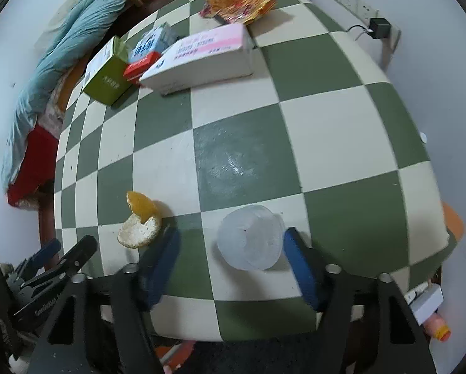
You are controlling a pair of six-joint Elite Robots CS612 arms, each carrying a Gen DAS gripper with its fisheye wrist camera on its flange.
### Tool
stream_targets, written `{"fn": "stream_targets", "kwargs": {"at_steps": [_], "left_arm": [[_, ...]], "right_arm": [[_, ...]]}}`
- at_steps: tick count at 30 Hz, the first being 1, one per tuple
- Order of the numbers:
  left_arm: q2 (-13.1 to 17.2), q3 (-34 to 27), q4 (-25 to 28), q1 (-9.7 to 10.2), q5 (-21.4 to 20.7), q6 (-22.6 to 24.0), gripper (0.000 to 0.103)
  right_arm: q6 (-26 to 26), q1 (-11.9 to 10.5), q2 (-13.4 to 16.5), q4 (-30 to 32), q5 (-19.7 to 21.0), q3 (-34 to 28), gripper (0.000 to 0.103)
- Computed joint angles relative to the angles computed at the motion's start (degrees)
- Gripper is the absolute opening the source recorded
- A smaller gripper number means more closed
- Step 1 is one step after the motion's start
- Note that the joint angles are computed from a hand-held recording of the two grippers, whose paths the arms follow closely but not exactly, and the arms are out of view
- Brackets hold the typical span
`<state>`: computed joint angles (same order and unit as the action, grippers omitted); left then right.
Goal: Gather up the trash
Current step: 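Grasp the orange peel with the left tool while the right tool grasps the clear plastic cup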
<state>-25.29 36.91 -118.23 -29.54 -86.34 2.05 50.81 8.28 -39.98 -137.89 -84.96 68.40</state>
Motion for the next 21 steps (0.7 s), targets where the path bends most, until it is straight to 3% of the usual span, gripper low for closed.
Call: {"fn": "stream_targets", "kwargs": {"at_steps": [1,2,12,14,15,18,21], "left_arm": [[-0.1,0.2,0.0,-0.14,-0.3,0.2,0.103],[0.0,0.1,0.1,-0.25,-0.8,0.4,0.103],[1.7,-2.1,1.6,-1.74,-6.3,6.1,0.102],[2.0,-2.1,1.1,-2.11,-5.7,7.4,0.092],[2.1,-2.0,0.9,-2.30,-5.4,8.1,0.068],[1.0,0.1,-1.2,-2.24,-6.5,8.2,0.032],[0.4,1.2,-2.3,-2.24,-6.5,8.1,0.029]], "right_arm": [[-0.4,0.3,0.1,-0.1,-1.1,-0.2,0.060],[-1.6,0.5,0.2,-0.1,-1.8,-0.4,0.043],[0.3,-0.2,-2.1,-3.5,-3.1,3.9,0.044],[0.8,-0.5,-2.4,-3.6,-3.1,4.5,0.044],[0.9,-0.5,-2.6,-3.6,-3.1,4.7,0.044],[1.2,-0.6,-2.9,-3.9,-3.4,5.2,0.044],[1.2,-0.5,-3.1,-4.1,-3.8,5.3,0.044]]}}
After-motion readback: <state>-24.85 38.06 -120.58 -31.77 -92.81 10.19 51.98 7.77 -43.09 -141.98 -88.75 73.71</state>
